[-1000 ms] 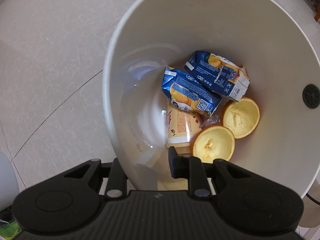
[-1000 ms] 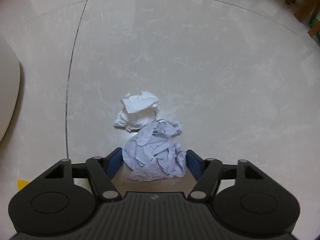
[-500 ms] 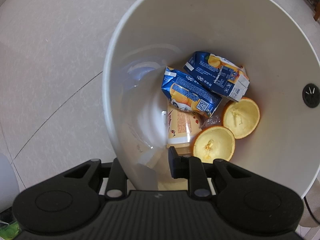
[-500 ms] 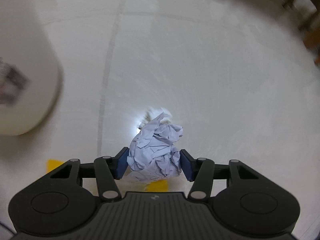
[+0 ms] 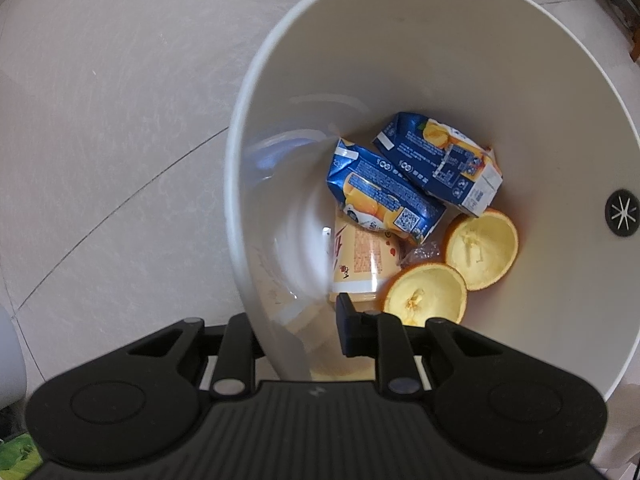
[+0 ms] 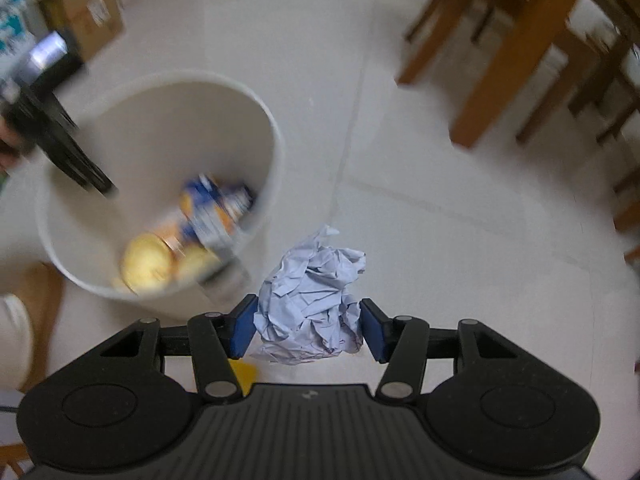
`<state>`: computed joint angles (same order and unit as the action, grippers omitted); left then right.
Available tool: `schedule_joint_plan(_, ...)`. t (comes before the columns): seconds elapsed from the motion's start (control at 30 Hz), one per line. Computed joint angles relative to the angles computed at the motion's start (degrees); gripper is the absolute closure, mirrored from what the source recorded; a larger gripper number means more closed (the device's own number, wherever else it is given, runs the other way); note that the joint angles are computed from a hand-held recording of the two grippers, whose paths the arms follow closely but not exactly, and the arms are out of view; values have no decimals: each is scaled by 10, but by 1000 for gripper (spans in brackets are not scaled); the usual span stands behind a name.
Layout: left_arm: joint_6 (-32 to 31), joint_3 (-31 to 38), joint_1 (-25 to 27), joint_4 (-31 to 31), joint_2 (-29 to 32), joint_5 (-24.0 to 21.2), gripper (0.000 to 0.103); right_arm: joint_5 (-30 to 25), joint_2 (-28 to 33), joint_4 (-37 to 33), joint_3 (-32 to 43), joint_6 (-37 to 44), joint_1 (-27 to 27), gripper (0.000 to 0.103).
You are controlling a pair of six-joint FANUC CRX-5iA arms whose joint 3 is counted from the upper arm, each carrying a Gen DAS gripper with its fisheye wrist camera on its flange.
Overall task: Collect trash
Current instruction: 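Carry the crumpled paper over the bin and release it with the right gripper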
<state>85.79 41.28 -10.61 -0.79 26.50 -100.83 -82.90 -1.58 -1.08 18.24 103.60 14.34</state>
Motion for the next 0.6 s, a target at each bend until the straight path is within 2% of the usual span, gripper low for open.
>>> schedule_joint_plan(0.17, 6, -5, 3, 8, -3, 3, 83, 1, 15, -38, 43, -2, 35, 43)
schedule_joint_plan(0.33, 5, -4, 3, 9, -3, 3, 83, -2, 24, -56, 46, -1, 73, 43)
schedule_joint_plan(0.43, 6, -5, 5, 12, -3, 4, 83, -3, 24, -60, 45, 1, 86, 33)
schedule_joint_plan(0.47, 6, -7, 6, 13, -4, 5, 83, 4, 19, -54, 38, 2, 91, 21)
schedule_joint_plan(0.5, 6, -8, 7, 14, -5, 6, 83, 13, 13, -50, 30, 6, 94, 14)
schedule_joint_plan(0.6, 5, -9, 7, 14, -6, 6, 83, 22, 7, -59, 26, 13, 84, 13)
